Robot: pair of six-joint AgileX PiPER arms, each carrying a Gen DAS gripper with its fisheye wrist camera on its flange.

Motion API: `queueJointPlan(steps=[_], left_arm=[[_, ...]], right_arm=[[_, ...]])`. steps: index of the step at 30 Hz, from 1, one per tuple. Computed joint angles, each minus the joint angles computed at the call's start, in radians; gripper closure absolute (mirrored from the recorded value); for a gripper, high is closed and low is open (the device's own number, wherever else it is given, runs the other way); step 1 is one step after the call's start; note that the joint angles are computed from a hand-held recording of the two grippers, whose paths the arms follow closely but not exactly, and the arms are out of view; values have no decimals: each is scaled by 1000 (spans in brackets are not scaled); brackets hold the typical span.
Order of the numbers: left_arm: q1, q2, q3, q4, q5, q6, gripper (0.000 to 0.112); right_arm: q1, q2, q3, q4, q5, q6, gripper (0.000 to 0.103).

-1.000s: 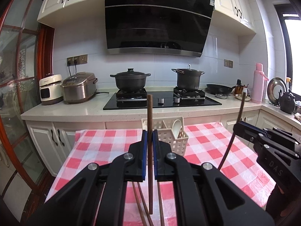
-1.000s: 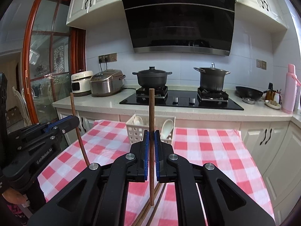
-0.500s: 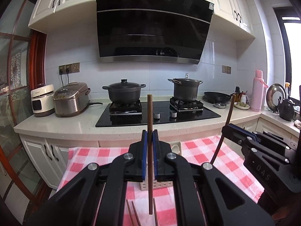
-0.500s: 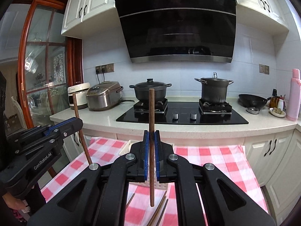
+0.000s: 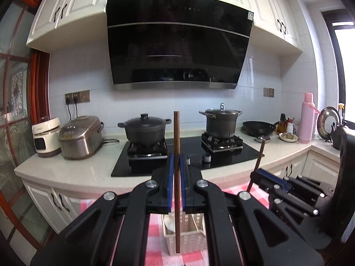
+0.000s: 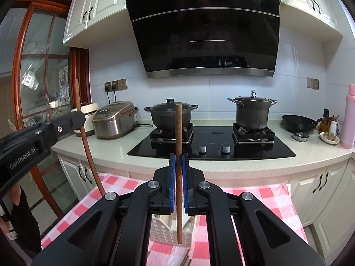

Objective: Organize utensils

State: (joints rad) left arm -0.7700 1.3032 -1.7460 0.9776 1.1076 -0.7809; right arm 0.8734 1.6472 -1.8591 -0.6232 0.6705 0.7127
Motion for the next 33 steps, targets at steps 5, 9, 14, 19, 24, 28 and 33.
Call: queueJointPlan(steps=[5, 9, 14, 19, 24, 28, 33], left_arm=[[96, 83, -124, -83, -55, 70, 107], [168, 116, -135, -109, -104, 57, 107], [314, 139, -99, -319, -192, 108, 107], [399, 151, 11, -427, -264, 129, 106], [450, 156, 114, -492, -314, 138, 107], [458, 168, 144, -500, -305, 157, 107], [476, 189, 142, -522, -282, 177, 106]], right_arm=[[-27, 87, -146, 68, 40, -85, 97], [-48, 130, -185, 101, 28, -119, 97], [-71, 173, -187, 147, 29, -157, 97], [-90, 199, -175, 201, 39, -193, 97], [-102, 241, -181, 248, 57, -224, 97], [-119, 277, -210, 300, 75, -247, 97], [-134, 344, -281, 324, 121, -237, 96]])
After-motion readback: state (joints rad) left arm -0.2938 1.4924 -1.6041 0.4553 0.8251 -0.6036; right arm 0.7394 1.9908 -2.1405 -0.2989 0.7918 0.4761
